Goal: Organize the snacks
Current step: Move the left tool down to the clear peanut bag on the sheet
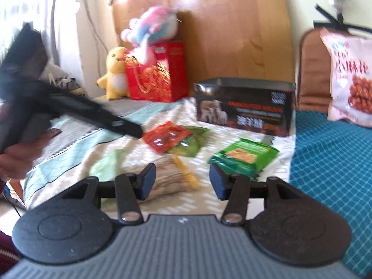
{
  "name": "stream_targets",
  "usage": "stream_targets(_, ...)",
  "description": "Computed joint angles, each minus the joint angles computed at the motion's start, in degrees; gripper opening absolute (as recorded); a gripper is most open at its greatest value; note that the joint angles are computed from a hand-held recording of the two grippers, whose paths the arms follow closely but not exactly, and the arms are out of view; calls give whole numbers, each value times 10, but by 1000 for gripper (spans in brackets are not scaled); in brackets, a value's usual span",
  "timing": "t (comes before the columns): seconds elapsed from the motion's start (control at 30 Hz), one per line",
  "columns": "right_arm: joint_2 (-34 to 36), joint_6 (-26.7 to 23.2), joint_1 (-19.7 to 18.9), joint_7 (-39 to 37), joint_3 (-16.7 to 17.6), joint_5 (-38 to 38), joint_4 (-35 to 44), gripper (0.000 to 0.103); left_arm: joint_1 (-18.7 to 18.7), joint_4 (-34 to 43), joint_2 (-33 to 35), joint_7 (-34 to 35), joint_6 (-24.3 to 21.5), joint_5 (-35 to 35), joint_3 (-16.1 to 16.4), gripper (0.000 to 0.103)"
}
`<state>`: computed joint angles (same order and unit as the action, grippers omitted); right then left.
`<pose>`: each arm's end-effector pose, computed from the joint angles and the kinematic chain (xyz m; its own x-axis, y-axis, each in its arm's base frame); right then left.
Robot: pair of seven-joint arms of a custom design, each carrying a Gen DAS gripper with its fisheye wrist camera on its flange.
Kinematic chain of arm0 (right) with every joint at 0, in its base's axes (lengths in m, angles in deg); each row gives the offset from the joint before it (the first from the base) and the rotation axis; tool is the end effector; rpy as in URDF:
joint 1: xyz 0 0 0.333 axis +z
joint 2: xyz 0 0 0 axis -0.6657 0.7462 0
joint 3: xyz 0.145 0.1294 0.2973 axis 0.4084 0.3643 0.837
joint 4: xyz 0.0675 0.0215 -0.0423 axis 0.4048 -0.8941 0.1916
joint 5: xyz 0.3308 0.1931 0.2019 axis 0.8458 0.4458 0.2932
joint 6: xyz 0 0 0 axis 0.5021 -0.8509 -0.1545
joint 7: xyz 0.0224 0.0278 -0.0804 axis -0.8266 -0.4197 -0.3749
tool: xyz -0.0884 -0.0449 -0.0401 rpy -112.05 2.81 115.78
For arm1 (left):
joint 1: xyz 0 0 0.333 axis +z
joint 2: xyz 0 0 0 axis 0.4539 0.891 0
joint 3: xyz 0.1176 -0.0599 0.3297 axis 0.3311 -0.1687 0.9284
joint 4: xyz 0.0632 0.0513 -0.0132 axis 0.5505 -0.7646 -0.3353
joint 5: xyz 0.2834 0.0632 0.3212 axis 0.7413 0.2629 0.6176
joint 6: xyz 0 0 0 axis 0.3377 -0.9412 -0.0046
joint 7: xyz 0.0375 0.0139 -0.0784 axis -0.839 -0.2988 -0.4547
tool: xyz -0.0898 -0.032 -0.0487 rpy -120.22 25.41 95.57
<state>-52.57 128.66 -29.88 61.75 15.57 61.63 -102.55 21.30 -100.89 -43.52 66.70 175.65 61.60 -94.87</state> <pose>0.4646 0.0722 0.4447 0.8464 -0.5192 -0.1185 -0.3257 -0.3286 -0.8865 0.3754 -0.3383 0.5096 0.0786 -0.9379 0.3380 -0.6568 -0.3037 -0.6902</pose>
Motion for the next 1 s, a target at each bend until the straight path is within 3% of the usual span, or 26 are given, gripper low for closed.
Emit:
stream_targets(0.07,17,3,1,22,6,-23,18,54,-15,-1,14,18,20,-9,8,55)
stream_targets(0.17,39,9,7,73,21,-79,39,53,-53,5,36,61,-13,-49,27,49)
stream_targets(0.23,54,-16,9,105,19,-113,49,52,-65,0,33,64,-40,-61,29,46)
stream_targets(0.27,55,-27,10,111,16,-114,49,43,-69,-5,26,60,-47,-62,29,46)
stream_targets(0.3,51,-39,9,114,13,-118,46,19,-73,-10,18,58,-57,-66,30,47)
stream_targets(0.33,46,-45,7,113,11,-121,42,5,-78,-13,8,57,-73,-73,32,48)
stream_targets(0.43,25,-35,4,101,6,-113,25,2,-91,-30,-13,61,-83,-97,46,48)
stream_targets(0.53,10,44,8,73,14,-78,6,2,-93,-24,-12,75,-86,-106,44,52)
stream_targets(0.57,8,44,9,70,8,-74,5,5,-93,-17,-4,83,-92,-104,41,52)
stream_targets(0.63,15,-25,3,86,-18,-89,18,20,-101,-4,15,104,-98,-105,43,50)
stream_targets(0.67,22,-62,-2,96,-24,-108,28,42,-102,2,23,110,-101,-102,41,50)
stream_targets(0.7,28,-80,-6,94,-25,-121,36,58,-101,6,28,109,-104,-93,38,50)
stream_targets(0.8,21,-55,-2,33,-5,-123,26,60,-101,7,38,94,-79,-91,46,48)
stream_targets(0.87,29,-43,2,49,6,-142,31,60,-99,2,49,85,-38,-102,57,45)
stream_targets(1.0,35,-32,0,81,1,-138,35,60,-98,4,61,86,-9,-125,71,45)
